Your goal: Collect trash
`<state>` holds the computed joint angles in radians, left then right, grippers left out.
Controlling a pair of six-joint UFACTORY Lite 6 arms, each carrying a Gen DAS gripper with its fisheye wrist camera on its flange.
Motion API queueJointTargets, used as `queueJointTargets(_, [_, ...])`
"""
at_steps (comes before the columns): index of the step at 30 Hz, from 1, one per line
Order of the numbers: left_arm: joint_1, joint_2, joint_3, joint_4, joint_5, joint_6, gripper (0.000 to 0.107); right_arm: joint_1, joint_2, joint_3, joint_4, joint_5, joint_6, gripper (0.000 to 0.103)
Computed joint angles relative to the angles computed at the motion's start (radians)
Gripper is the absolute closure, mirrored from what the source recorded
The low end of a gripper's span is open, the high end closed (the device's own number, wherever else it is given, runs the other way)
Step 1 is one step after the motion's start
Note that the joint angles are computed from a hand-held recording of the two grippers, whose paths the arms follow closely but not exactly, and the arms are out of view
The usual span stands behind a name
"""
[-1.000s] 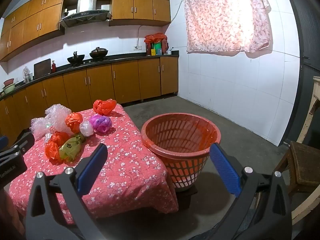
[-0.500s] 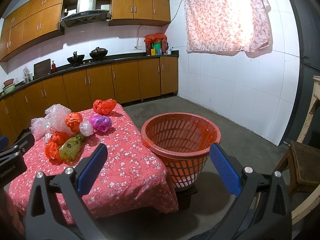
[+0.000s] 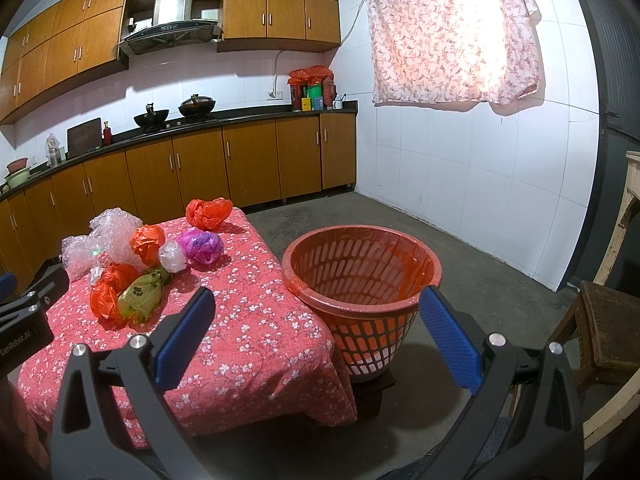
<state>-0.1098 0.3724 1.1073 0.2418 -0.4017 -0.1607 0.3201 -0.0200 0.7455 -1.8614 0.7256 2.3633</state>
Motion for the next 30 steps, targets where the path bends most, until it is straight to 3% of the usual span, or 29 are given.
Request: queueJointTargets(30, [0.0,0.001,0.002,0.003,0.003,-0.004,0.006,-0.002,-0.009,-0.005,0.004,-0.004,-0.005,0.004])
